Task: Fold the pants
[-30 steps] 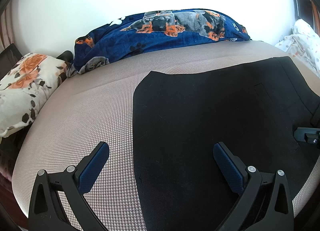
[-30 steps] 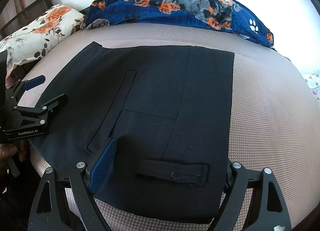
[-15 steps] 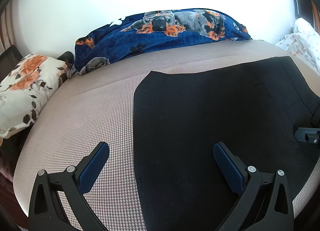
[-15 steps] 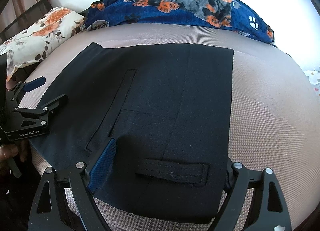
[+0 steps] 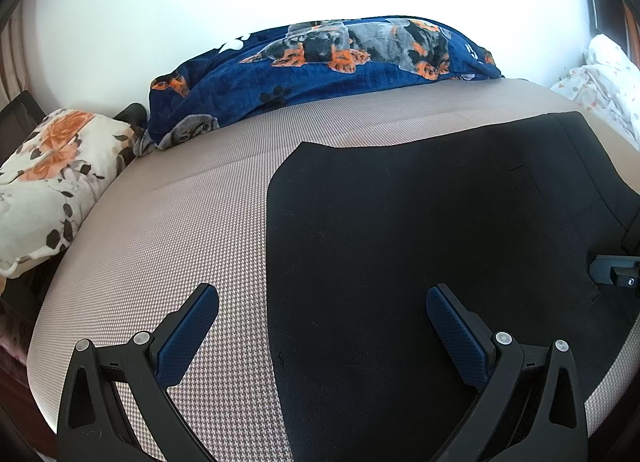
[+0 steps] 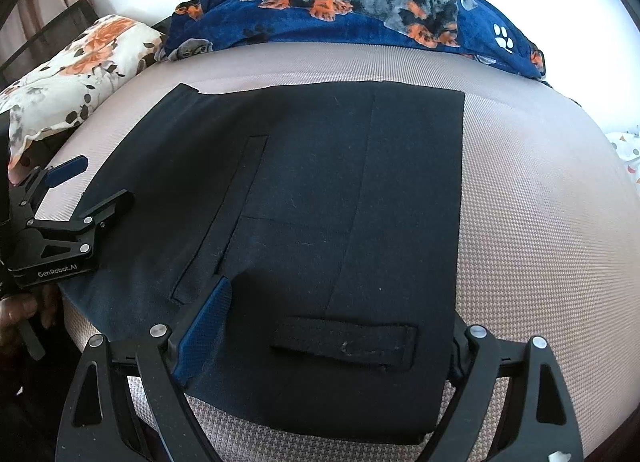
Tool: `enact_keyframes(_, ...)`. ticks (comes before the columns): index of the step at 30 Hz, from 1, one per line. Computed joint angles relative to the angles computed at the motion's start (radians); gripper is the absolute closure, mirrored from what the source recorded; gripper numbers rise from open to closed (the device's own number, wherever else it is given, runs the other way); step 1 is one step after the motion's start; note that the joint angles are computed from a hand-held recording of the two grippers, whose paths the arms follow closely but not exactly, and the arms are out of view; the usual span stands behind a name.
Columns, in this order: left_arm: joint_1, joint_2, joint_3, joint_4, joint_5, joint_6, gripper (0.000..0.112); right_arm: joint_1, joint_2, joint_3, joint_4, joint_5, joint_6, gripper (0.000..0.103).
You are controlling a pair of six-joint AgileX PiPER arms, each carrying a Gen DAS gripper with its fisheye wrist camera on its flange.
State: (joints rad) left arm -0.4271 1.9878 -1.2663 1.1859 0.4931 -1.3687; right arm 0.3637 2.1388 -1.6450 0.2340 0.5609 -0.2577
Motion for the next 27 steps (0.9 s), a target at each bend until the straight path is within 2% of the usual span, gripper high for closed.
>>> enact_keyframes(4,0.002,0.001,0.001,0.009,0.005,0.004,0.009,-0.017,0.011,-0.011,0.048,0.016,-0.033,0.015)
enact_keyframes(8,-0.009,0.011,-0.012,0.021,0.034,0.012,0.009,-0.014,0.012,-0.015,0.037,0.017,-0.022,0.013)
enact_keyframes(21,-0.010,0.019,-0.025,0.007,0.040,0.032,0.009,-0.023,0.019,-0.028,0.054,0.028,-0.033,0.011)
enact_keyframes(24,-0.003,0.019,-0.031,-0.029,0.030,0.066,0.009,-0.025,0.021,-0.031,0.058,0.030,-0.037,0.011)
enact_keyframes(27,0.019,0.018,-0.047,-0.133,-0.001,0.161,0.009,-0.024,0.021,-0.031,0.057,0.031,-0.037,0.011)
